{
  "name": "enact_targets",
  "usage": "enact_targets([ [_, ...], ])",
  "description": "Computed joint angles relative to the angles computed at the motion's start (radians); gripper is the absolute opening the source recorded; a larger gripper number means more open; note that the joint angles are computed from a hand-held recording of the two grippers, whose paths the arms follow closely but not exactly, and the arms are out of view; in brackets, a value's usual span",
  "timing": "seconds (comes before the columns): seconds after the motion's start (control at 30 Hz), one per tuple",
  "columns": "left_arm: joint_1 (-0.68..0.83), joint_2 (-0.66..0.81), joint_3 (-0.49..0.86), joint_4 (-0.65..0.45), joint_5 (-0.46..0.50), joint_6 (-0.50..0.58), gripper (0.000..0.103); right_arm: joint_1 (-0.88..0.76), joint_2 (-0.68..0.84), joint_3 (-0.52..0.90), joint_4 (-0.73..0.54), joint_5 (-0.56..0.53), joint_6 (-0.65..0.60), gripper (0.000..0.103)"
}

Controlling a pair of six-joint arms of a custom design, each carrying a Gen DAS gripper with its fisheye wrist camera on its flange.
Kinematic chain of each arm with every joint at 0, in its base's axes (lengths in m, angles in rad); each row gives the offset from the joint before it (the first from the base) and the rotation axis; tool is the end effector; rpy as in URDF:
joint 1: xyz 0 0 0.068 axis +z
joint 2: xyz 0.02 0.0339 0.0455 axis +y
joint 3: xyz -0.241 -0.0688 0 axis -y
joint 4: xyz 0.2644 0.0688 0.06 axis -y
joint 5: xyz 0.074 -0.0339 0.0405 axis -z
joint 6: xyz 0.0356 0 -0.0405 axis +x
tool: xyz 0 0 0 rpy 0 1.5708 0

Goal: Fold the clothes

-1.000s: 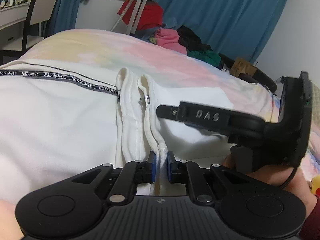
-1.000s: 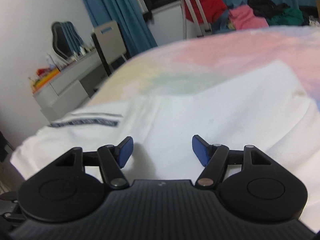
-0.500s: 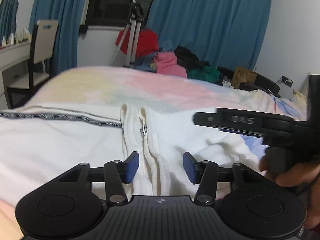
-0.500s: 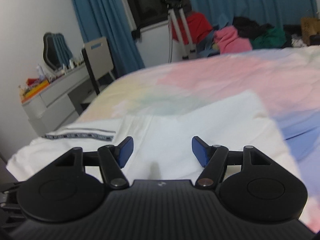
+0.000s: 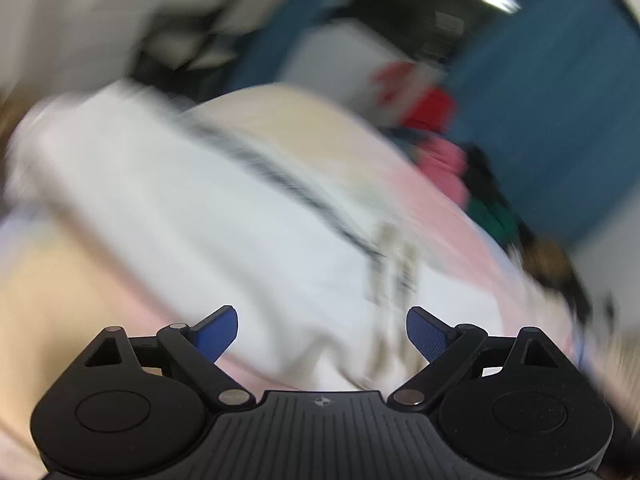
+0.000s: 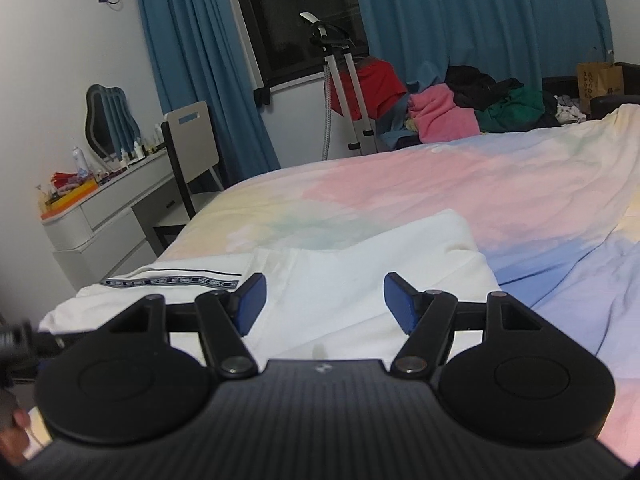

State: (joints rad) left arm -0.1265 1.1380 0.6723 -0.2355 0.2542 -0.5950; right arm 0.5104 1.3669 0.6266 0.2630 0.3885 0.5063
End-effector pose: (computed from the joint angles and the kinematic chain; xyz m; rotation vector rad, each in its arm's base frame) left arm 0.2617 -0.0423 0.1972 -0.4063 2.2984 -0.6605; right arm 0.2700 0.1357 0.1663 0.2359 2.0049 0.2493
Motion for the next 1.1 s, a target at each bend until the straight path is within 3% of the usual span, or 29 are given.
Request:
enact_targets([
  [0.1,0.182,0.066,0.011,0.018,0.123,-0.109,0.093,-0.007,0.024,0.010,-0.001,-0.014,0.007,0.068],
  [0.33,0.377,0.359,0.172,0.037,0.226,-0.315,0.092,-0.026,0.065,0.027,-0.006,-0.053,0.030,0.068],
  [0.47,0.429,0.423,0.184,0.147,0.207,-0.390,0.090,-0.033,0.086,0.037,-0.015,-0.071,0.041,0.068],
  [0.53,0.446,0.460,0.213,0.175,0.179,-0.377,0.084,-0.037,0.097,0.041,-0.009,-0.090,0.042,0.068],
  [0.73,0.487,0.547,0.247,0.228,0.122,-0.355,0.047,-0.006,0.171,0.089,0.002,-0.108,-0.044,0.068],
  [0.8,0.481,0.527,0.231,0.243,0.092,-0.339,0.035,0.009,0.236,0.135,-0.020,-0.108,-0.065,0.068],
  [0.9,0.424,0.451,0.210,0.248,-0.025,-0.247,0.026,0.027,0.322,0.202,-0.068,-0.101,-0.081,0.067],
  [1.0,0.302,0.342,0.169,0.301,-0.228,-0.076,0.022,0.039,0.402,0.270,-0.128,-0.089,-0.084,0.069],
  [1.1,0.148,0.218,0.099,0.376,-0.442,0.071,0.021,0.030,0.352,0.239,-0.120,-0.098,-0.055,0.067],
])
